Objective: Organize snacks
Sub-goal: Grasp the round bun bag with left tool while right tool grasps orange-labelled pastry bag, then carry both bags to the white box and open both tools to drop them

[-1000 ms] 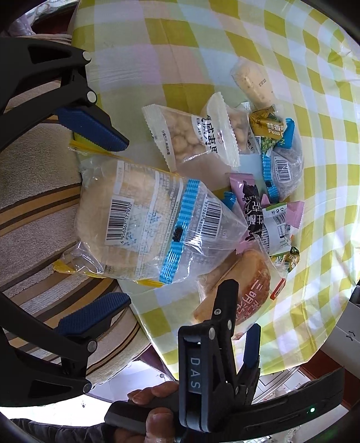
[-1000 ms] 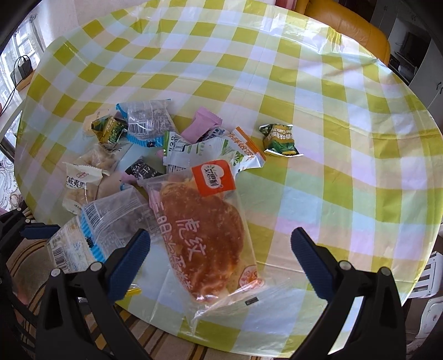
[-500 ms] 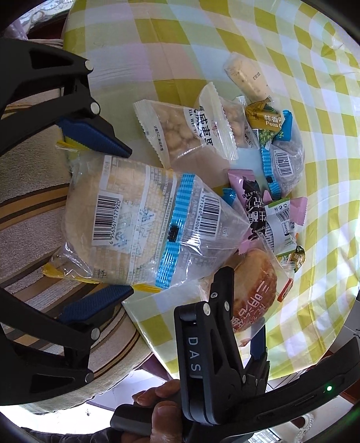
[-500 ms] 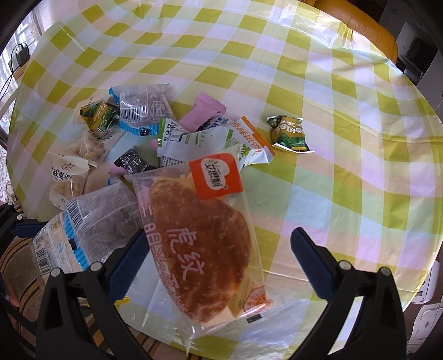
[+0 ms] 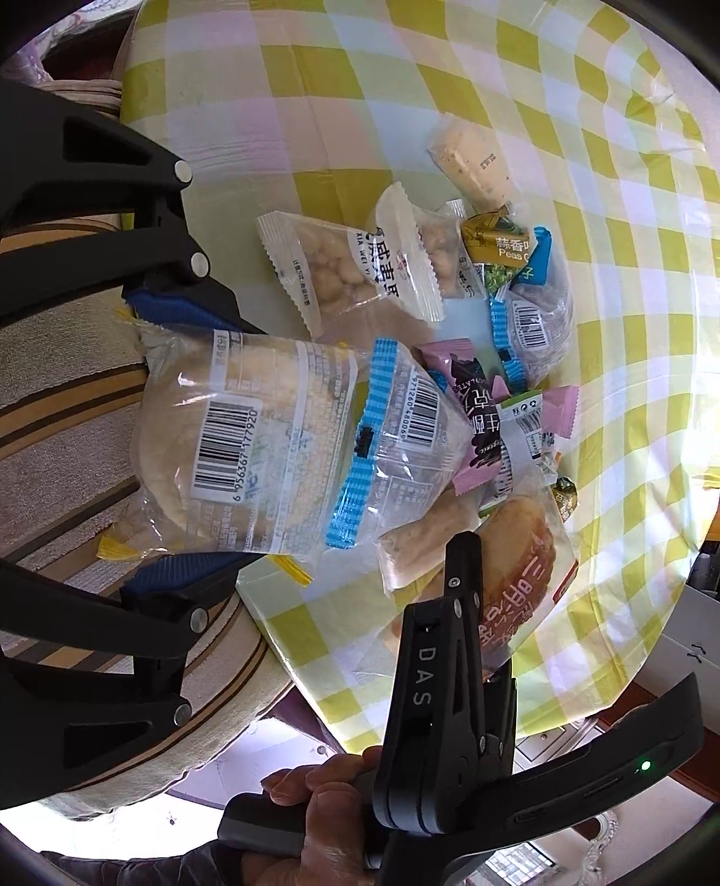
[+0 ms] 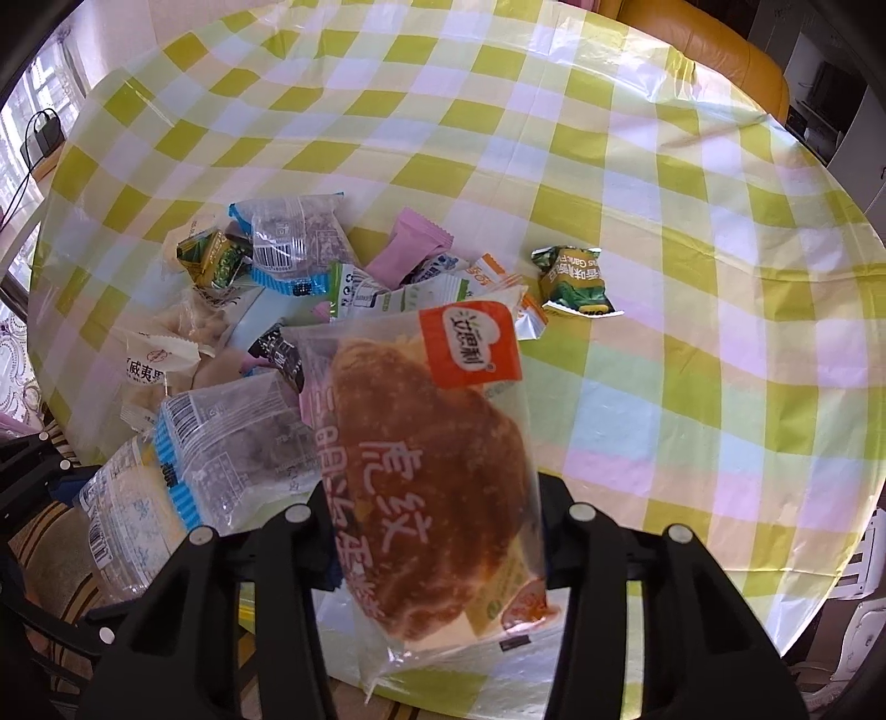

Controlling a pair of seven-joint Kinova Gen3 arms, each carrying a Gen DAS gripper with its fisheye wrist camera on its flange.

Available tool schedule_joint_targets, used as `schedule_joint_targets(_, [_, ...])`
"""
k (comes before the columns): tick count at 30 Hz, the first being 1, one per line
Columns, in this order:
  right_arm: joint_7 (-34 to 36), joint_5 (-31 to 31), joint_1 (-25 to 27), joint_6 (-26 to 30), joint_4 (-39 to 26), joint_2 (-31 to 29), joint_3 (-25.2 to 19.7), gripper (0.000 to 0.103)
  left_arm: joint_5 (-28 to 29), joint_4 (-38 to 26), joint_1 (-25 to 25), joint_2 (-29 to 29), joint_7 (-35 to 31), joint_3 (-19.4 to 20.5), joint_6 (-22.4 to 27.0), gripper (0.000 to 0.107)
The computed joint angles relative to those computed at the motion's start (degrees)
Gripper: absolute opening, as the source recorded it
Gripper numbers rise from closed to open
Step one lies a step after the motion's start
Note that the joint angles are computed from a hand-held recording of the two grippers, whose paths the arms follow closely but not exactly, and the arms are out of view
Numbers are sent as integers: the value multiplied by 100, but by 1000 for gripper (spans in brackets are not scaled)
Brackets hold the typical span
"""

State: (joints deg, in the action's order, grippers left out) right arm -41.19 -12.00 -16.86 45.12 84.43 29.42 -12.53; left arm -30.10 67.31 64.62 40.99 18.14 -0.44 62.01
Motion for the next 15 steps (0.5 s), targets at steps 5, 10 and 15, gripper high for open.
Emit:
schedule_joint_targets(5, [121, -356, 232, 142, -126, -166, -120, 47, -269, 238, 250, -200, 469, -124, 3, 64])
schedule_joint_targets(10, [233, -806, 457, 364, -282, -292, -173, 47, -650, 483, 485, -414, 1066, -167, 107, 63])
schedule_joint_targets(15, [310, -1137, 607, 480, -353, -416, -147, 47, -1091, 647, 652, -631, 1595, -93, 427, 63])
